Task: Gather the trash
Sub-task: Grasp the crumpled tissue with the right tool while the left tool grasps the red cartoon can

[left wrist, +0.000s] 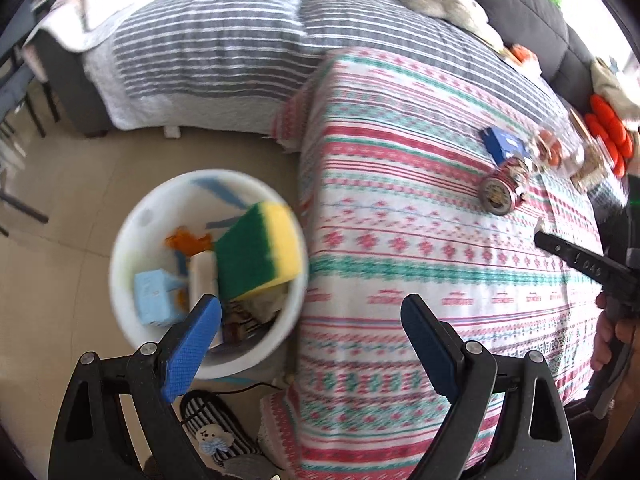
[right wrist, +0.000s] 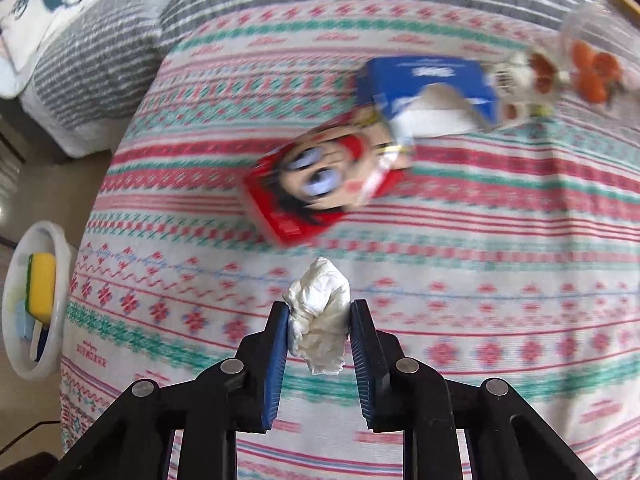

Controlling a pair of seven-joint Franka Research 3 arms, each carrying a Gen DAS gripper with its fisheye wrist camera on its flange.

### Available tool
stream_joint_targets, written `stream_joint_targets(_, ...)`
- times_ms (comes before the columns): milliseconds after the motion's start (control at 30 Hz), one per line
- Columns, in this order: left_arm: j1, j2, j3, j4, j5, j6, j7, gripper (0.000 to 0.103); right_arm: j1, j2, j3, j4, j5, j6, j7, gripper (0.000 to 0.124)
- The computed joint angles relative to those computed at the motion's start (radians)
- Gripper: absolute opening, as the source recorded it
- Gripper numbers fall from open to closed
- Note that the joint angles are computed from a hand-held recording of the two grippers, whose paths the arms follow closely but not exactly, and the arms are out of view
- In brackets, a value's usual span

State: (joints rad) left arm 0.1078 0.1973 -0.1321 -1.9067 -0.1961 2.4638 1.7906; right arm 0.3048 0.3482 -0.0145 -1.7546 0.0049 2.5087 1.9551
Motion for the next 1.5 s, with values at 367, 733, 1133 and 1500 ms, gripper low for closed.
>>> stream_joint_targets(367, -0.088, 0.092, -0.06, 0.099, 0.051, 0.039, -0.045, 0.093, -0.071, -0.106, -0.019, -0.135, 0.024, 0.057, 0.008, 0.027)
stream_joint_targets(733, -0.123, 0.29, -0.148, 0.316, 0.032, 0.07, 0.04, 0.093, -0.128, -0.161, -0.029, -0.212, 0.024, 0.072, -0.013, 0.027)
stream_joint_targets(1133, -0.213, 0.408, -0.148, 0.442, 0.142, 0.109, 0.055, 0.091, -0.164, -0.158, -0.034, -0.207, 0.052, 0.063, -0.035, 0.027)
stream_joint_targets(1500, -0.221, 0.413, -0.136, 0.432, 0.23, 0.146, 0.007, 0.071, -0.172, -0.145, -0.037, -0.186, 0.053, 0.048, -0.043, 0.027)
